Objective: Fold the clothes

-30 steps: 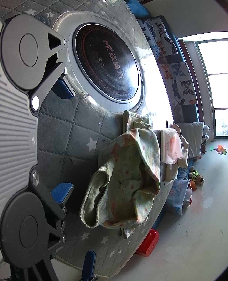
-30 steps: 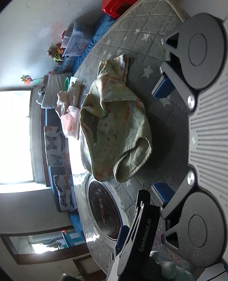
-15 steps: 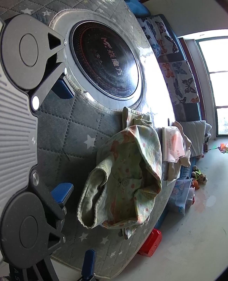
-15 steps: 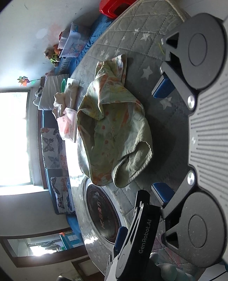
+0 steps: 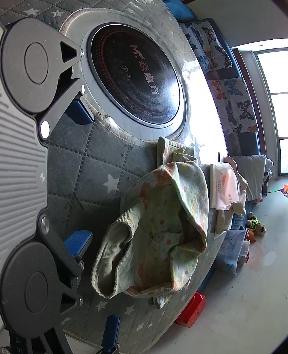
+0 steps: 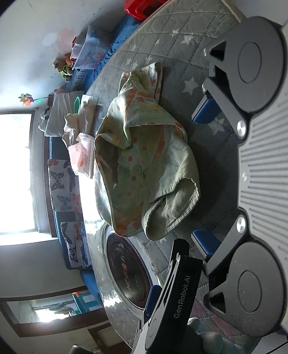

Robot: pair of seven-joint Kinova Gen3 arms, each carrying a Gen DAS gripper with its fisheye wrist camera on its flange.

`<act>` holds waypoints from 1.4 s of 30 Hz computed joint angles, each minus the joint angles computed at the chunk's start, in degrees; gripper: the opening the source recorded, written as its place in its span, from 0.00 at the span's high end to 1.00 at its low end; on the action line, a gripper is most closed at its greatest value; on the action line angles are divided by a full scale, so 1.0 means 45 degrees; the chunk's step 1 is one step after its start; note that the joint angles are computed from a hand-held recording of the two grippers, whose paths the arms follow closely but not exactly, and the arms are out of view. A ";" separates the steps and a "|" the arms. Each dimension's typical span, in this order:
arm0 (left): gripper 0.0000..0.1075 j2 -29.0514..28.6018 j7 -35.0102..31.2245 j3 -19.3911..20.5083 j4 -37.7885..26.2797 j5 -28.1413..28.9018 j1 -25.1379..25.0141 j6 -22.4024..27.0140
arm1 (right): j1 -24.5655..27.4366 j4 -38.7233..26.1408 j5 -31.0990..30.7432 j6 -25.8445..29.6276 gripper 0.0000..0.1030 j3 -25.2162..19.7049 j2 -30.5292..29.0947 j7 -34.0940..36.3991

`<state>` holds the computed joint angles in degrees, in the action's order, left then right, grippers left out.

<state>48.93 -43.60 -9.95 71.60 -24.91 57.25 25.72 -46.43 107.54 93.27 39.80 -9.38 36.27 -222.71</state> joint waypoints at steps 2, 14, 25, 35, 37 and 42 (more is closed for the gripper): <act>0.04 0.0035 -0.0062 0.0085 -0.0101 0.0033 -0.0075 0.0109 | 0.0041 -0.0043 -0.0004 -0.0054 0.00 0.0007 0.0019 0.0060; 0.04 0.0130 -0.0382 0.0352 -0.0582 0.0133 -0.0359 0.0472 | 0.0324 -0.0205 0.0121 -0.0340 0.00 0.0051 -0.0023 0.0369; 0.04 0.0260 -0.0710 0.0559 -0.1113 0.0231 -0.0603 0.0807 | 0.0608 -0.0387 0.0112 -0.0666 0.00 0.0090 -0.0093 0.0755; 0.04 0.0233 -0.0984 0.0704 -0.1413 0.0361 -0.0797 0.0987 | 0.0759 -0.0591 0.0056 -0.0994 0.00 0.0203 -0.0213 0.1297; 0.04 0.0241 -0.1037 0.0713 -0.1500 0.0364 -0.0810 0.1011 | 0.0832 -0.0632 0.0060 -0.1125 0.00 0.0205 -0.0242 0.1483; 0.04 0.0373 -0.1226 0.0764 -0.1882 0.0392 -0.0882 0.1239 | 0.0970 -0.0708 0.0104 -0.1285 0.00 0.0233 -0.0304 0.1679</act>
